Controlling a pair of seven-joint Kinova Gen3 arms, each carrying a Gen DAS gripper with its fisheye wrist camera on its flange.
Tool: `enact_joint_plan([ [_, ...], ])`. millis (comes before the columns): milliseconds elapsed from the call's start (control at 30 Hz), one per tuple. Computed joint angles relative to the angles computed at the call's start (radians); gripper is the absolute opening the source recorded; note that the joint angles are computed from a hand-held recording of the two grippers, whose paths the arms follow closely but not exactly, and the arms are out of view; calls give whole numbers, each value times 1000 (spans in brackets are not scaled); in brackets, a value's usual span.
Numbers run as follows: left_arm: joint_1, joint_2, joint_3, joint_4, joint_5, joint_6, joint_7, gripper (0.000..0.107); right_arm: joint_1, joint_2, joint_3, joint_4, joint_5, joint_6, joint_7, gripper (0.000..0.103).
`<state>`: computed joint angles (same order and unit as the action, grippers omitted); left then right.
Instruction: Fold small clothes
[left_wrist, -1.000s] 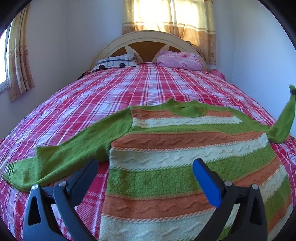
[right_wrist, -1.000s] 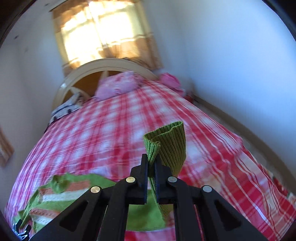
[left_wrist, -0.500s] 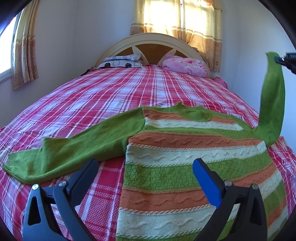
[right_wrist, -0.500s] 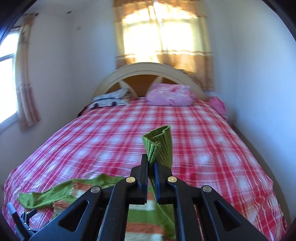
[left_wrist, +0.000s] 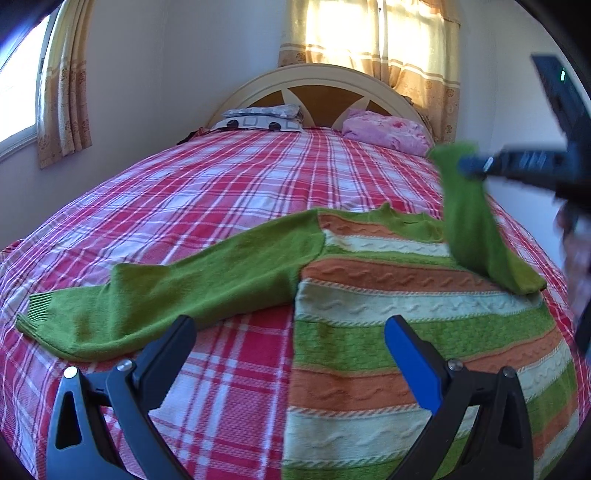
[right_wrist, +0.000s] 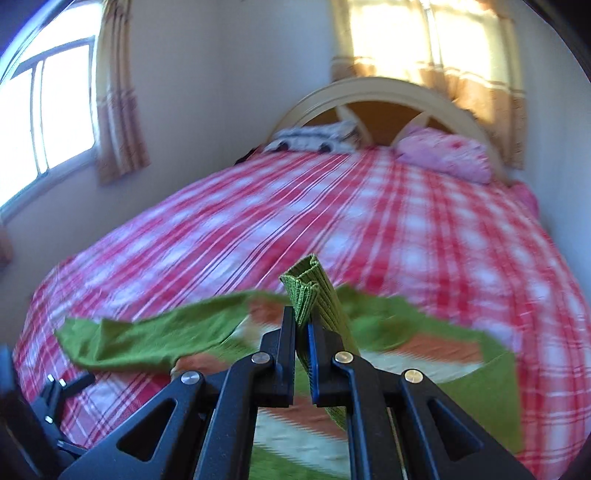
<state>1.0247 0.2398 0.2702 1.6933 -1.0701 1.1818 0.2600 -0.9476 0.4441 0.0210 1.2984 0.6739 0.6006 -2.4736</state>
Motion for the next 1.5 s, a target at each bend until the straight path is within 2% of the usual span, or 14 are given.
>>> enact_joint_plan([
  [100,-8,-6,1,1,13,-1,-19,103,64,60,-75,-6,-98,-46,86,8],
  [133,-12,-7,2,1,19,-4,-30,103,72,75,-80,-7,-137,-40,127,22],
  [167,-21,-12,3,1,30,-15,-51,103,67,74,-67,11,-172,-47,151,47],
  [233,-39,-25,4,8,49,-47,-84,103,80,45,-61,90,-208,-97,151,59],
  [300,-60,-35,4,9,66,-84,-112,103,91,-3,-60,176,-202,-123,110,59],
  [433,-98,-35,-6,-19,107,-169,-190,103,-1,-120,47,350,-89,-117,-3,60],
  [567,-127,-1,-17,-85,154,-234,-291,103,-46,-199,85,472,28,-93,-165,69],
  [700,-168,42,-35,-148,271,-330,-435,92,-45,-220,52,545,150,-63,-278,70],
  [800,-173,87,-58,-191,329,-352,-501,76,-63,-218,36,589,257,-47,-375,70],
  [967,-199,125,-95,-208,446,-442,-556,64,-45,-222,-9,623,350,-37,-474,75],
  [1100,-188,153,-135,-231,506,-449,-593,28,11,-214,-52,627,347,-57,-494,80],
  [1133,-180,146,-150,-220,506,-467,-590,10,22,-215,-64,629,348,-57,-500,82],
  [1333,-120,71,-201,-166,440,-520,-550,10,75,-209,-133,628,374,-38,-533,84],
  [1500,-128,23,-184,-127,375,-507,-485,10,100,-210,-159,631,382,-38,-543,85],
])
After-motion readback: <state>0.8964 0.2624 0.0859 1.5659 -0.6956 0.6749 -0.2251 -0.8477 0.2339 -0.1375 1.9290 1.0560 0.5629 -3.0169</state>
